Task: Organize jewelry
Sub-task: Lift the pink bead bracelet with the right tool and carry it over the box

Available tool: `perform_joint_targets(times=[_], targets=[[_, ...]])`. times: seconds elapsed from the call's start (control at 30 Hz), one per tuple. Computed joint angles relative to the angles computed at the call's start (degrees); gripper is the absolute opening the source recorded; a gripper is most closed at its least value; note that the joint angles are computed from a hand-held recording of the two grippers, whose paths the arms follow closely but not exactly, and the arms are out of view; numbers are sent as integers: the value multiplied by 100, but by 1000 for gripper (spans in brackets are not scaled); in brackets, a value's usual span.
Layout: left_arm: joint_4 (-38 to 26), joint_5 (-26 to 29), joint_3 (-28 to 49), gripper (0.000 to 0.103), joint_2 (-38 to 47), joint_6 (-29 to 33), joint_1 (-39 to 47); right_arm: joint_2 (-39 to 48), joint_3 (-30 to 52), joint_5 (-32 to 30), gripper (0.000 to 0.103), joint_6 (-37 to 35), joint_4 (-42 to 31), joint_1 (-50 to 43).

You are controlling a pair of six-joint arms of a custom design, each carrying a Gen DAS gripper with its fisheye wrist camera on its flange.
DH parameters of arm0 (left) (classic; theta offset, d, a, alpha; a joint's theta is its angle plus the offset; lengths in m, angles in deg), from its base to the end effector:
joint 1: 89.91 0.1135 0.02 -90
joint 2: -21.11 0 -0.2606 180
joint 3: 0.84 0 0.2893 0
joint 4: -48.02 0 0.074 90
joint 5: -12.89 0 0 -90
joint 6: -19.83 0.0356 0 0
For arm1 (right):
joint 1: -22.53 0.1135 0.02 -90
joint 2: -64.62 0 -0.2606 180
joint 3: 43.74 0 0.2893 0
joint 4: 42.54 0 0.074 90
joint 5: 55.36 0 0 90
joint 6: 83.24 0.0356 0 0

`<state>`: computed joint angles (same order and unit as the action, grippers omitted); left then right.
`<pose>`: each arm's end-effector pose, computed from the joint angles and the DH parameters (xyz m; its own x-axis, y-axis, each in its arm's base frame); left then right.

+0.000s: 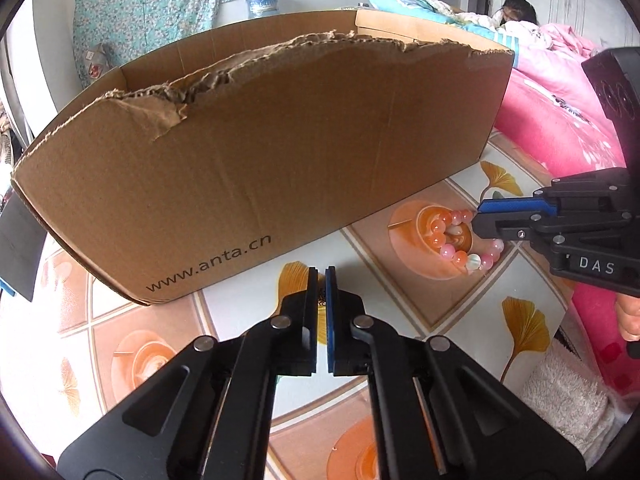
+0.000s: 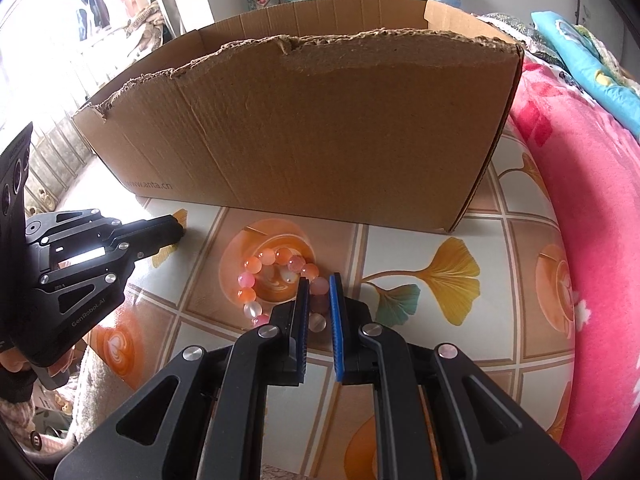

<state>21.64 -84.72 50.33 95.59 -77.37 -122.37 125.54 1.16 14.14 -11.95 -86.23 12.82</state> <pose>0.2444 -0.1499 0.1668 -0.6960 0.2955 -0.6545 0.3754 0.9267 0.0191 0.2244 -0.0258 0.1687 -0.8010 -0.1678 -0.5747 -0.2883 0.9494 0.1246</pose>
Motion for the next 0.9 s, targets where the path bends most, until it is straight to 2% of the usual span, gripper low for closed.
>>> perform_joint_targets(times=[0.17, 0.43, 0.6, 0.73, 0.9], targets=[[-152, 472, -182, 2, -539, -35, 280, -121, -53, -229, 10, 49, -62, -151], [-923, 544, -375, 2, -2089, -128, 338, -894, 18, -712, 10, -34, -538, -377], [-1241, 589, -128, 2, -2715, -38, 234, -1444, 188, -633, 10, -57, -812, -293], [-1195, 766, 193, 2, -2699, 236, 340, -1751, 457, -535, 10, -212, -947, -333], [-1348, 1621, 1094, 2, -1749, 584, 1033, -1644, 1119, -591, 10, -436, -1048, -427]])
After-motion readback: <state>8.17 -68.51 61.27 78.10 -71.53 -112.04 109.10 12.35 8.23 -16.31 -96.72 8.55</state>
